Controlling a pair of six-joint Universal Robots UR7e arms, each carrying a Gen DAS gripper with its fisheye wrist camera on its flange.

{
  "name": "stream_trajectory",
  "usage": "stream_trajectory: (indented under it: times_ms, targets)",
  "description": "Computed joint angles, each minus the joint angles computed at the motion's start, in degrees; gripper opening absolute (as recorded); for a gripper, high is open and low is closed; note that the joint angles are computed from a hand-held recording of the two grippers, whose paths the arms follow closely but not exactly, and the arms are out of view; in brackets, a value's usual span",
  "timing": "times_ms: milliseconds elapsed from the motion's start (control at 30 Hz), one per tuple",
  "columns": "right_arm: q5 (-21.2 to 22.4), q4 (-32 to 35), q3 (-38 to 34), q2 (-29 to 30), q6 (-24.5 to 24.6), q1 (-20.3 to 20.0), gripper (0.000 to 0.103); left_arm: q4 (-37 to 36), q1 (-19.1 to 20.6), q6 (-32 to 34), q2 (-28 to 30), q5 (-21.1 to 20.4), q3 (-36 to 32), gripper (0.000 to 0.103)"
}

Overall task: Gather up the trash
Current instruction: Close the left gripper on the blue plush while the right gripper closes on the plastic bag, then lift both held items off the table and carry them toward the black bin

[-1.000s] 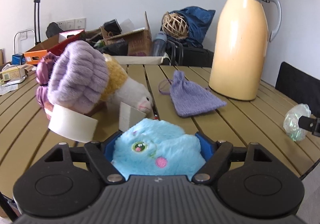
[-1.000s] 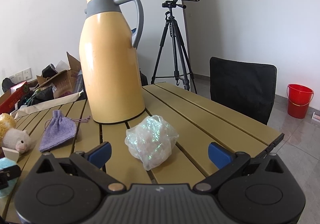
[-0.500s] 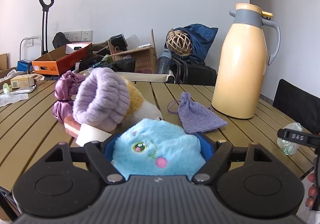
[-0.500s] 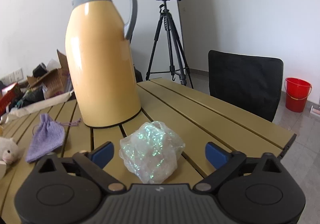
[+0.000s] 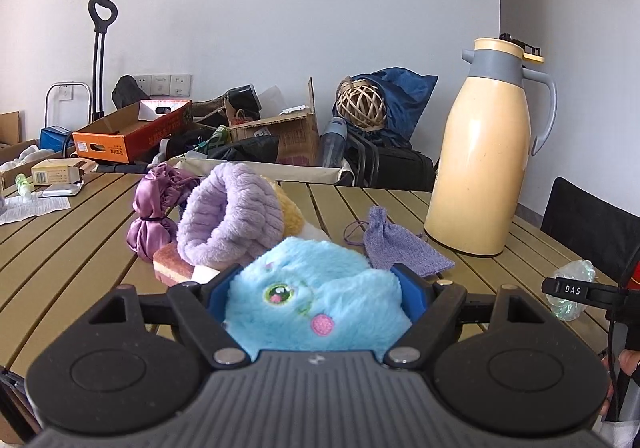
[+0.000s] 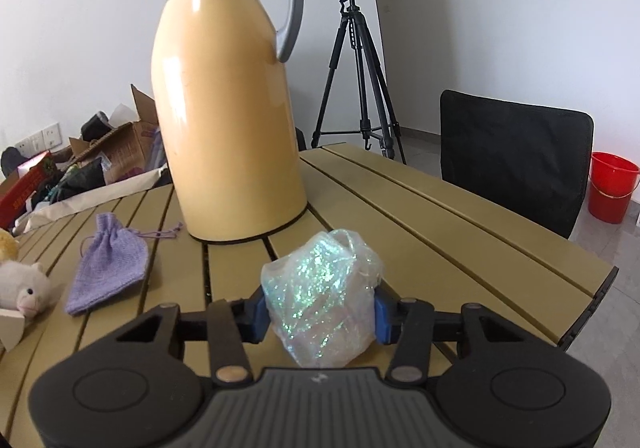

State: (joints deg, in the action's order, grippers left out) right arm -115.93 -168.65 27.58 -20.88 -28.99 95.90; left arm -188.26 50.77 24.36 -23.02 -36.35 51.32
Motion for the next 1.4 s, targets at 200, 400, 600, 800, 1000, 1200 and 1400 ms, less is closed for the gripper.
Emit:
stream_trajectory:
  times_ms: [200,400,600,800,1000,1200,1400]
  targets:
    - [2.69,-2.46,5.75,-3.09,0.89,0.34,0.046,-2.26,-0.48,0.64,-1.97,0.34,3.05,0.081]
    - [6.08,-5.38,13.27,-6.80,-0.60,1.20,0.046,-4.68,-1.17,0.63,-4.99,0.68,7.62,0.081]
    - [9.17,-8.44,21.20,-10.57,-1.17,2.22,0.046,-8.70,-2.22,3.50,-7.83,2.13,12.35,0.081]
    - [11.90,-11.73,29.30,-14.50,-0.28,3.13,0.046,-11.22,-3.24,3.32,-10.86,4.36,17.42,0.081]
    - [14.72,-14.56,37.45,-18.28,1.30,3.84,0.046,-13.74,-4.54,2.34,-13.65,6.49,22.38,0.081]
    - [17.04,-16.92,45.13,-22.06,2.14,4.37,0.046,-15.08,-6.00,0.55,-16.34,8.80,27.72,0.081]
    - [18.57,-18.68,51.18,-25.04,2.04,4.52,0.046,-15.77,-7.26,-0.50,-18.43,11.28,32.07,0.081]
